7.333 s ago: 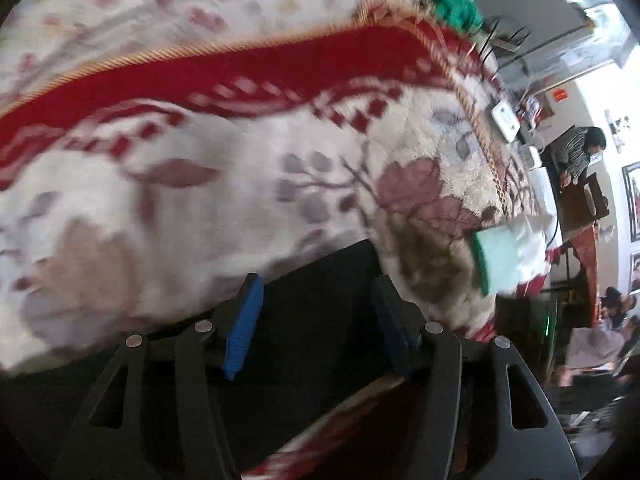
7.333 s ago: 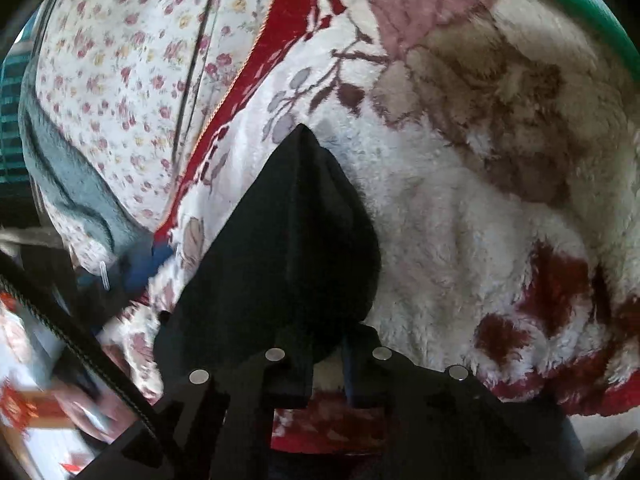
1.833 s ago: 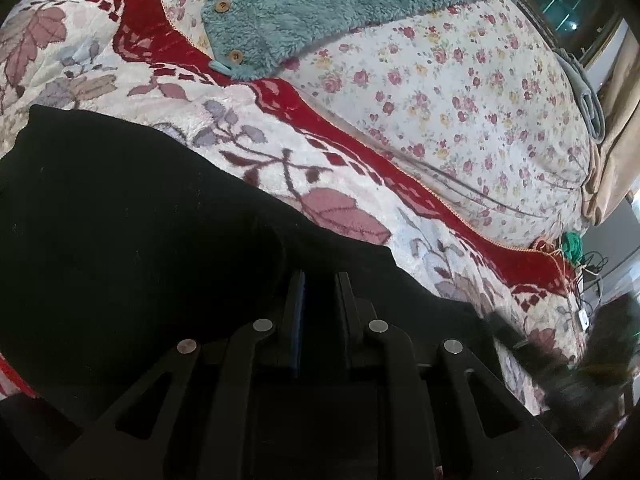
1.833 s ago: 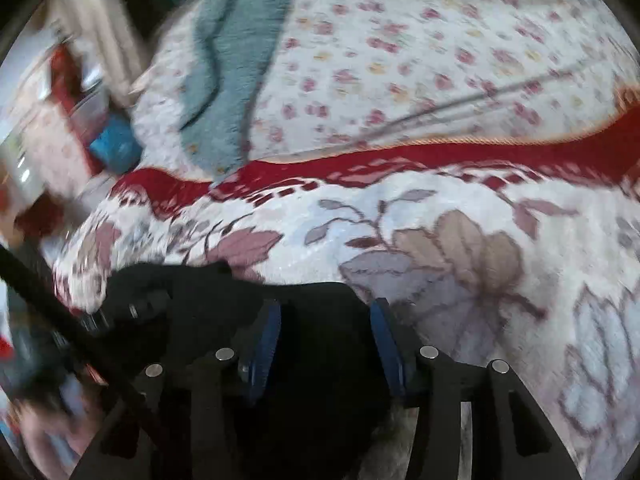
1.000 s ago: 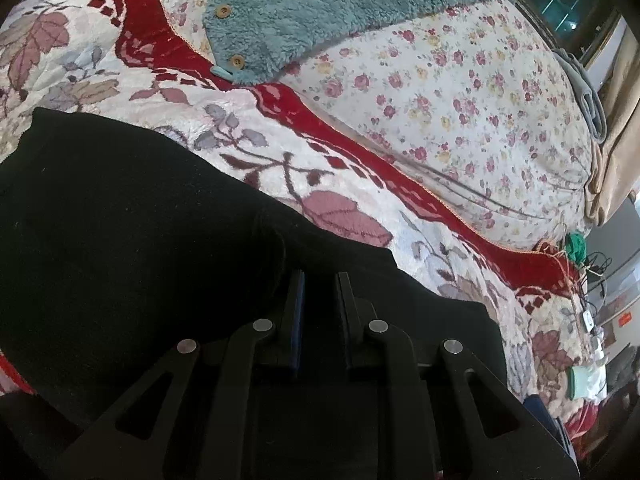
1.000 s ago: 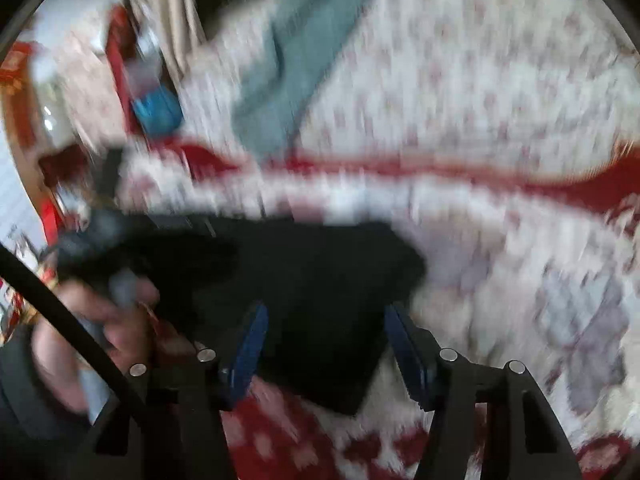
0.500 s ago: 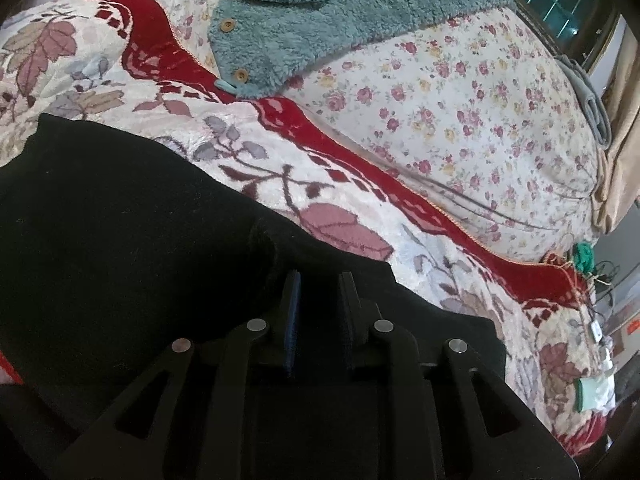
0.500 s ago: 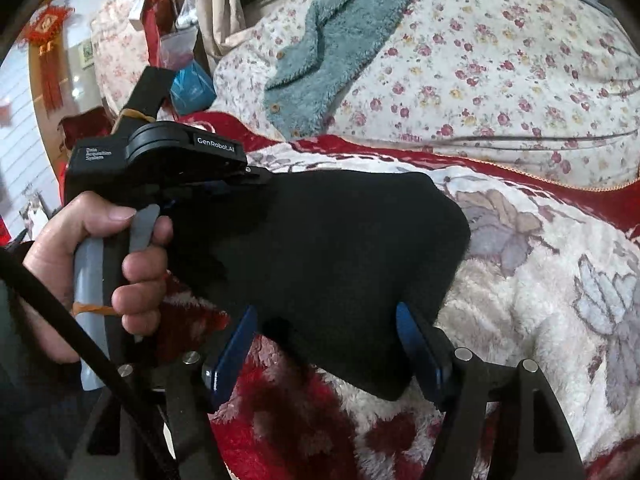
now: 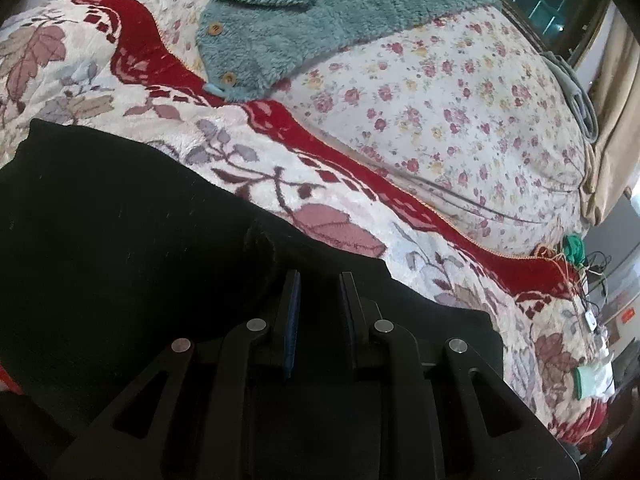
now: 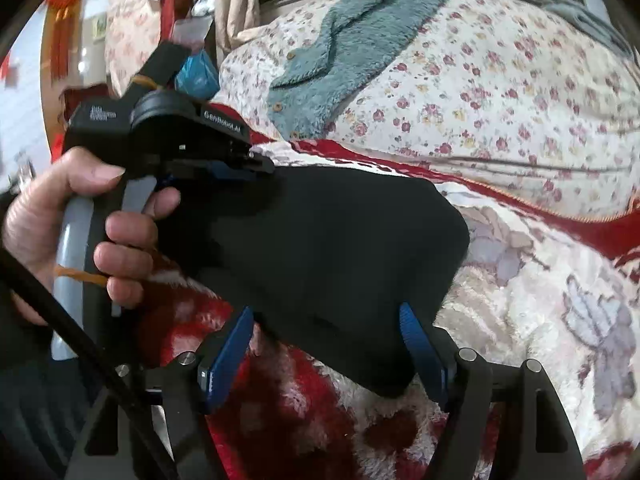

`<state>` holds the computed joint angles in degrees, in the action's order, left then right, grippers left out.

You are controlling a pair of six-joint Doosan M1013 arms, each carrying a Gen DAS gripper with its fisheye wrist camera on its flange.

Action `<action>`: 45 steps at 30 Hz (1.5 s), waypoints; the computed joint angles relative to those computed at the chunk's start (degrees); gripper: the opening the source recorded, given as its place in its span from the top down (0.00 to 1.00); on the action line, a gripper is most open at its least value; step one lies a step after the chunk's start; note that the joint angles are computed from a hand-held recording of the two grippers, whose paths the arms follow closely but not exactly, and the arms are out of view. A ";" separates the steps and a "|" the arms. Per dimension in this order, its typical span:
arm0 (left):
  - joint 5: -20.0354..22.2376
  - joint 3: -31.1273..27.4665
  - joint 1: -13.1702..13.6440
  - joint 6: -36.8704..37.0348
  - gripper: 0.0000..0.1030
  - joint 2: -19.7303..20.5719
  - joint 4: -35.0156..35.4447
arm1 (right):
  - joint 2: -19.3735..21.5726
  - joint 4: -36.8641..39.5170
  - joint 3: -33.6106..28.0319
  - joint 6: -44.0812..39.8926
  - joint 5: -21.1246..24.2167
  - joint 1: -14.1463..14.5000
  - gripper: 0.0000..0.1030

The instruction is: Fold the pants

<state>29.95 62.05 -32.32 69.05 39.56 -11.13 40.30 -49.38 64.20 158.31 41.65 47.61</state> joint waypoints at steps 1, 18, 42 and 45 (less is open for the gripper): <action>-0.01 -0.07 0.15 0.34 0.82 0.07 -0.82 | 0.32 0.60 -0.70 -1.22 1.01 0.05 0.28; 1.54 2.87 4.63 23.13 0.78 -3.15 -35.66 | -13.29 3.35 13.76 14.06 -8.10 -6.76 0.33; 0.15 17.59 17.72 25.08 0.31 -7.33 -68.95 | -8.85 22.03 10.05 1.85 0.86 -8.73 0.33; 0.34 16.93 17.64 25.30 0.31 -6.79 -67.66 | -8.59 21.97 9.59 1.05 1.75 -8.59 0.32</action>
<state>30.30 78.98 -14.68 94.36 32.77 -78.79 31.71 -27.42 73.80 159.36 43.40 39.02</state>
